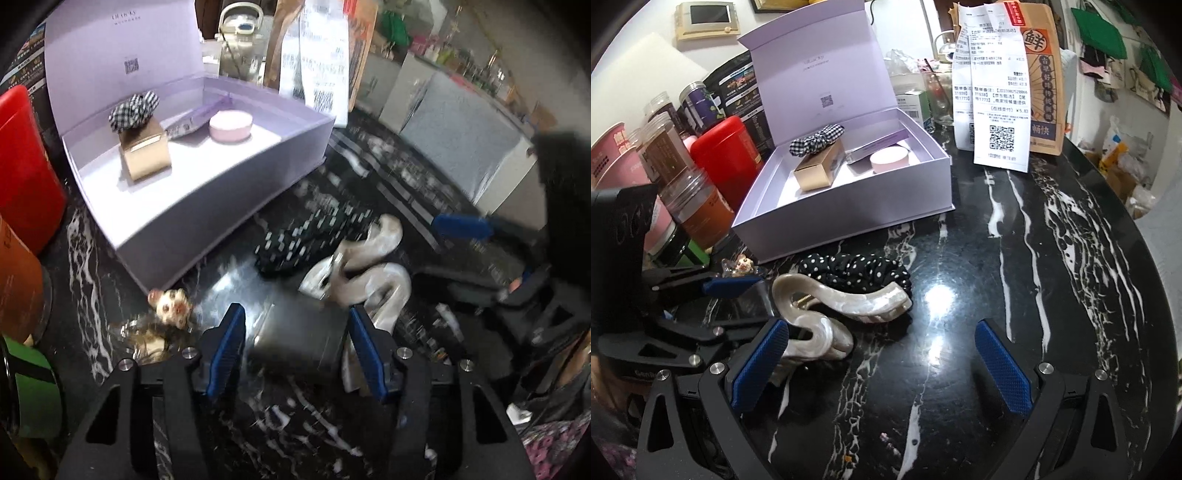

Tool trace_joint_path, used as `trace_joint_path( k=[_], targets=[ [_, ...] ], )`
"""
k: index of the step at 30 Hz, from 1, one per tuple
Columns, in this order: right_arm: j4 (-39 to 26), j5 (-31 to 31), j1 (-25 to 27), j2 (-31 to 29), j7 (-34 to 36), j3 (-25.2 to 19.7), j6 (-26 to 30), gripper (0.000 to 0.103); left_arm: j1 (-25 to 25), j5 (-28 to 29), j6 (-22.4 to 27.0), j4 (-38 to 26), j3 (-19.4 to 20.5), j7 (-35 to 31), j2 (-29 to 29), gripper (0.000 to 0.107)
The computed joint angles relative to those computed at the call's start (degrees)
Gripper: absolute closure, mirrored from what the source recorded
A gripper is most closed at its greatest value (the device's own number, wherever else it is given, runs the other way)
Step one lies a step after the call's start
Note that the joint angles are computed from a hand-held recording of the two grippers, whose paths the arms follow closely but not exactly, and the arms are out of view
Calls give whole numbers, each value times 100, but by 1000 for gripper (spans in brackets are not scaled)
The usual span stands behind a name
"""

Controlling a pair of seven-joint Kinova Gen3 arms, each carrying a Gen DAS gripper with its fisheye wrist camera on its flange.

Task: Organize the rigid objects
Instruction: 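Grasp the dark square case with the left tool while the right tool grasps the pearly claw clip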

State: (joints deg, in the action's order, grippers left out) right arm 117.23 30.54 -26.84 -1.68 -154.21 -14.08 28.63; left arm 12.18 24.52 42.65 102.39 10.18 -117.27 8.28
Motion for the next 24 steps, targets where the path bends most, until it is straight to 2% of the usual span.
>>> trace_joint_path(
  k=[2, 4, 9, 24],
  targets=[
    [-37, 15, -16, 46, 73, -3, 11, 0, -96, -94, -38, 56, 138, 79, 21, 51],
    [-77, -60, -33, 88, 236, 29, 5, 0, 11, 0, -90, 130, 11, -29, -37, 56],
    [-137, -365, -1, 145, 581, 138, -85, 0, -33, 186, -325, 351, -4, -148, -156, 62],
    [-339, -561, -252, 464, 614, 237, 79, 0, -201, 391, -294, 763, -230, -254, -501, 62]
  ],
)
